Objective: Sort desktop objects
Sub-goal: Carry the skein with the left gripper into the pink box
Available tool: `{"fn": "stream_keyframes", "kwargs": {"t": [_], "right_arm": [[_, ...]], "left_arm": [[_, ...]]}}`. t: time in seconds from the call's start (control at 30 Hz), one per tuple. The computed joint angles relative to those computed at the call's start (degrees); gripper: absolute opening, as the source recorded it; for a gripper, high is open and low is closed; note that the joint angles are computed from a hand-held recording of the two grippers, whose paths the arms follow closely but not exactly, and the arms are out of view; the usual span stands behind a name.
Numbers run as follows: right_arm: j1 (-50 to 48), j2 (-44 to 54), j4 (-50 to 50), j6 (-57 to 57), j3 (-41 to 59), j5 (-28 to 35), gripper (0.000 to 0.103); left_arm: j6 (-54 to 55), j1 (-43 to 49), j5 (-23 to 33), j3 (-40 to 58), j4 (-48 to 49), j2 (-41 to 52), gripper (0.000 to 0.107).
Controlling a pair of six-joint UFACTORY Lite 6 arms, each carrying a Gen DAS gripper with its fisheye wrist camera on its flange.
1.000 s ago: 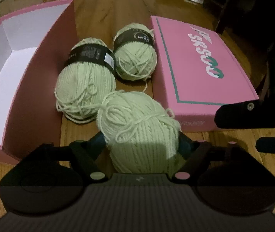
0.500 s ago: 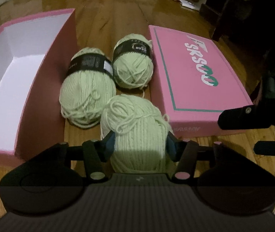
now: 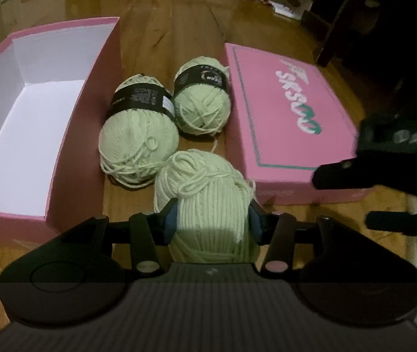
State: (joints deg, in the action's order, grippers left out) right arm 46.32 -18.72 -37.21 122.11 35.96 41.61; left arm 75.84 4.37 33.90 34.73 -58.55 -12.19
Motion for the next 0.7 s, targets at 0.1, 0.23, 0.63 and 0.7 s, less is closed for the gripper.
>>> {"fn": "stream_keyframes", "kwargs": {"t": [0.1, 0.23, 0.63, 0.7], "right_arm": [[-0.56, -0.33, -0.38, 2.57, -1.69, -0.67, 0.091], [3.24, -5.64, -5.86, 13.25, -3.7, 2.91, 0.091], [7.76, -4.92, -10.01, 11.62, 1.62, 10.05, 0.091], [6.98, -3.06, -9.05, 9.2, 2.7, 8.32, 0.091]], "left_arm": [[-0.27, 0.23, 0.24, -0.03, 1.69, -2.46, 0.047], [2.02, 4.46, 6.34, 1.94, 0.36, -4.46, 0.047], [2.25, 15.52, 15.11, 11.54, 2.28, -7.27, 0.047], [2.17, 18.11, 16.7, 13.35, 2.49, -5.36, 0.047]]}}
